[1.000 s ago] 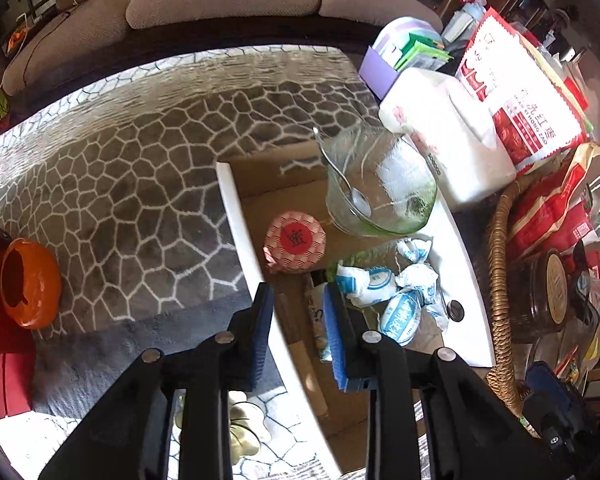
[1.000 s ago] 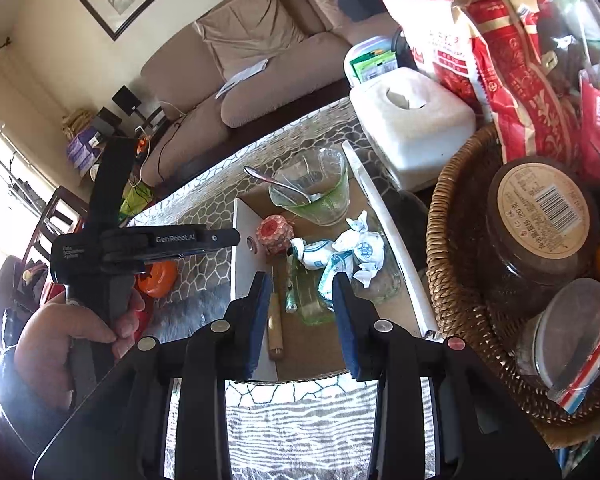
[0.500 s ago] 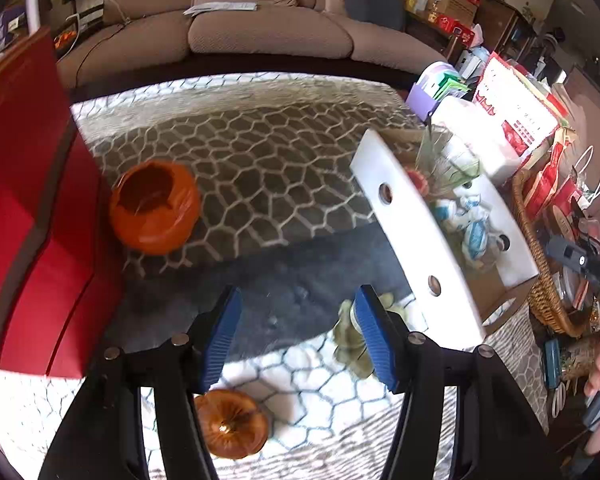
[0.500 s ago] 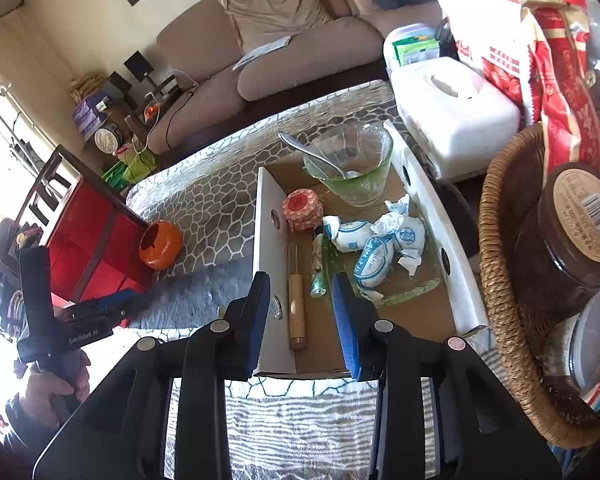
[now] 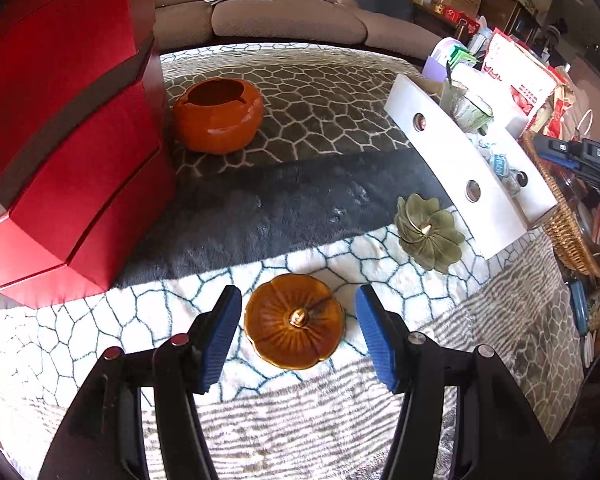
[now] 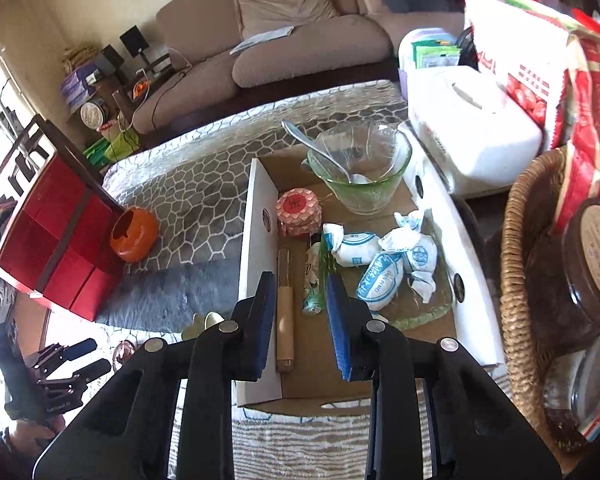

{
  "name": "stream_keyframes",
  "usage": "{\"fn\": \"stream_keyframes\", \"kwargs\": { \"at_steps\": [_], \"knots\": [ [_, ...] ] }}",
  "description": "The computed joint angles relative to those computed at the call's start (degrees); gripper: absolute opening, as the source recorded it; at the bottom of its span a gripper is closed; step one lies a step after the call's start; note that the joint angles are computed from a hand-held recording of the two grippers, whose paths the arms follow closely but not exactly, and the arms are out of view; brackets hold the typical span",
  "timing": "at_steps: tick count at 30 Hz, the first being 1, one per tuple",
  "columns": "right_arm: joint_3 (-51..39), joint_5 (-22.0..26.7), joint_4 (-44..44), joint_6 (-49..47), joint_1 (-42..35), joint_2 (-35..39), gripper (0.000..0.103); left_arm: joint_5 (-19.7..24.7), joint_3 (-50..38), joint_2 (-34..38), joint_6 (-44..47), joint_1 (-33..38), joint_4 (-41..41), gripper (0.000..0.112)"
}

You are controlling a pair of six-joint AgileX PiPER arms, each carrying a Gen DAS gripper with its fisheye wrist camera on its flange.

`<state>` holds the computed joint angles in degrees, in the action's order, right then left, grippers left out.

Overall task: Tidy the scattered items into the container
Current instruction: 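Grasp the brown lid with the left gripper and lift it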

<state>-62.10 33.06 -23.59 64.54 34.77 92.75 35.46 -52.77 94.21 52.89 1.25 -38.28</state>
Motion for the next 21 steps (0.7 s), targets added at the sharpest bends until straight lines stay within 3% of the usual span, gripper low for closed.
{"fn": "stream_keyframes", "kwargs": {
  "at_steps": [4, 7, 9, 15, 21],
  "knots": [
    [-9.05, 3.66, 14.74, -18.61, -4.6, 9.98, 0.026, 1.14, -0.65, 1.7, 2.68, 0.52, -3.38, 0.059],
    [-14.14, 7.96, 20.11, -25.36, -6.66, 15.7, 0.026, 0.61, -0.2, 2.38, 4.11, 0.67, -4.39, 0.059],
    [-14.03, 7.09, 24.91, -29.46, -8.42, 16.71, 0.027, 0.93, 0.24, 2.7, 6.4, 1.62, -5.87, 0.059],
    [-20.33, 14.12, 21.95, -30.37, -8.58, 20.83, 0.029, 2.29, -1.94, 4.54, 6.73, 2.76, -6.34, 0.059],
    [-16.84, 10.04, 18.2, -24.75, -5.06, 13.66, 0.03, 0.76, -2.3, 5.02, 5.7, 3.32, -4.44, 0.059]
  ]
}}
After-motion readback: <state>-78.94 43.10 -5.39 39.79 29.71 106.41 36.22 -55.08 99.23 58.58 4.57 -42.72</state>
